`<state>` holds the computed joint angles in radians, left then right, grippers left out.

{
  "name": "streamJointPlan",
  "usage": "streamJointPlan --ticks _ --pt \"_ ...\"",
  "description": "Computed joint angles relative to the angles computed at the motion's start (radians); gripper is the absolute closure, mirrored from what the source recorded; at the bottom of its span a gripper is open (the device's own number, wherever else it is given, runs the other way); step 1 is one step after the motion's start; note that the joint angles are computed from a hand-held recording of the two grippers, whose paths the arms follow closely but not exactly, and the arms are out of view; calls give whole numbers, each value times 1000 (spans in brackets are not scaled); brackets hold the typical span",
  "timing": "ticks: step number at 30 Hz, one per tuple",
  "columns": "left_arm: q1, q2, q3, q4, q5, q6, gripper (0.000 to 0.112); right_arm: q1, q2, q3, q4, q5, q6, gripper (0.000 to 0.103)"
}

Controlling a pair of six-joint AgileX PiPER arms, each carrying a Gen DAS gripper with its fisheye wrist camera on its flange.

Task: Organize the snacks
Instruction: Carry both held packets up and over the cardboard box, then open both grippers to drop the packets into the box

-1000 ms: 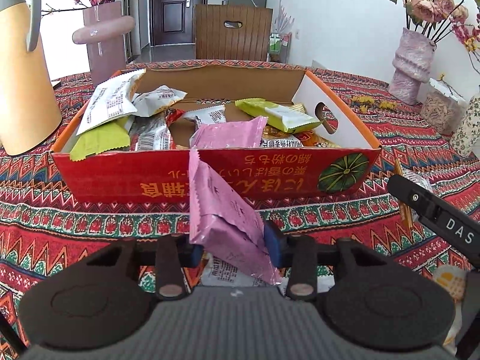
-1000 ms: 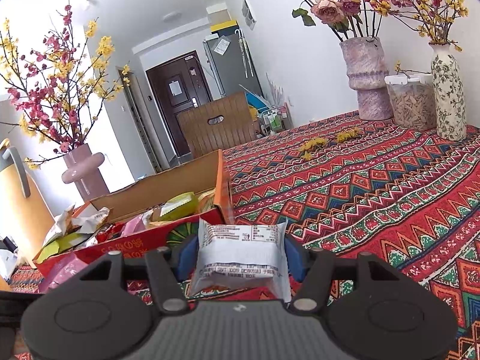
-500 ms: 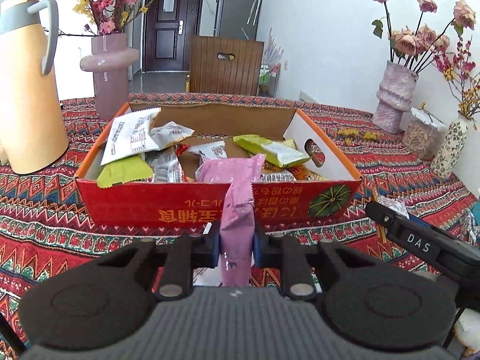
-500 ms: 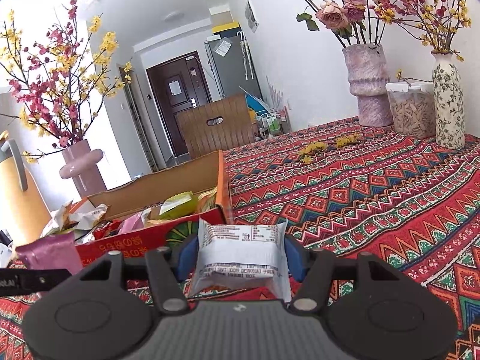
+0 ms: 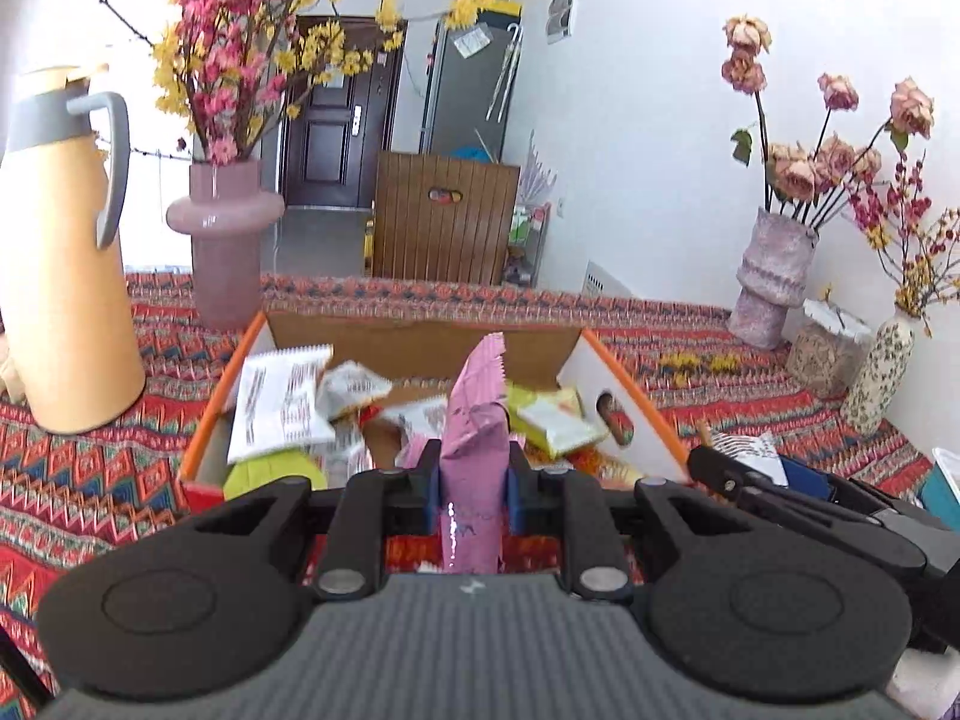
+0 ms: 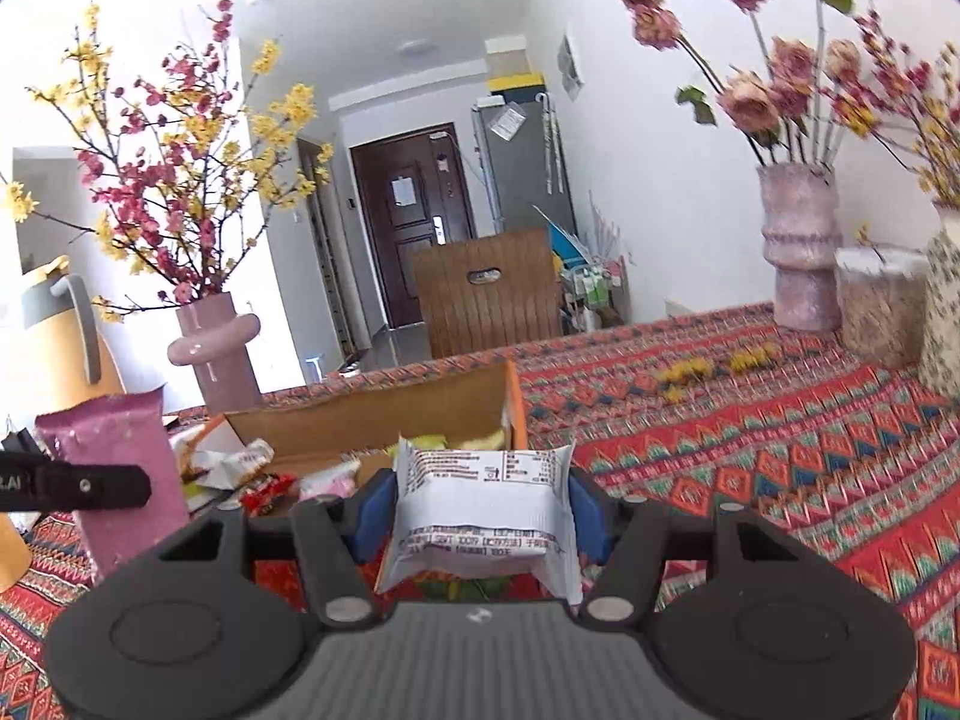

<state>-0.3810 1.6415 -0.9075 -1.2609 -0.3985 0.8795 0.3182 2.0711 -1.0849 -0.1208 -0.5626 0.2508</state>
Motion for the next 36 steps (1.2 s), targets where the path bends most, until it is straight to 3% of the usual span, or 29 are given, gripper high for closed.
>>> streamJointPlan --ticks 9,13,17,19,20,21,22,24,26,30,36 --pt "69 191 -226 -68 -28 54 92 67 184 -438 32 282 -69 43" --pt "96 265 -260 54 -52 -69 99 83 268 -542 131 315 -167 43" --pt "129 293 -270 102 -15 -123 99 79 296 -574 84 349 -128 43" --pt "135 291 -259 133 -15 -160 97 79 297 -572 78 350 -125 37" --pt "135 284 -247 155 -21 -186 90 81 296 -567 110 348 -158 37" --pt "134 277 -234 177 -30 -211 75 83 293 -560 135 343 -187 33" --pt "129 270 -220 192 -51 -233 66 83 290 -554 146 341 -197 24" --pt "108 254 -190 212 -114 -264 33 83 280 -532 160 320 -206 5" --pt "88 236 -164 224 -164 -277 22 82 266 -503 156 292 -198 1" --pt "51 193 -126 205 -222 -258 9 76 240 -464 127 270 -163 0" --pt "10 100 -46 166 -263 -206 9 76 155 -336 169 169 -209 0"
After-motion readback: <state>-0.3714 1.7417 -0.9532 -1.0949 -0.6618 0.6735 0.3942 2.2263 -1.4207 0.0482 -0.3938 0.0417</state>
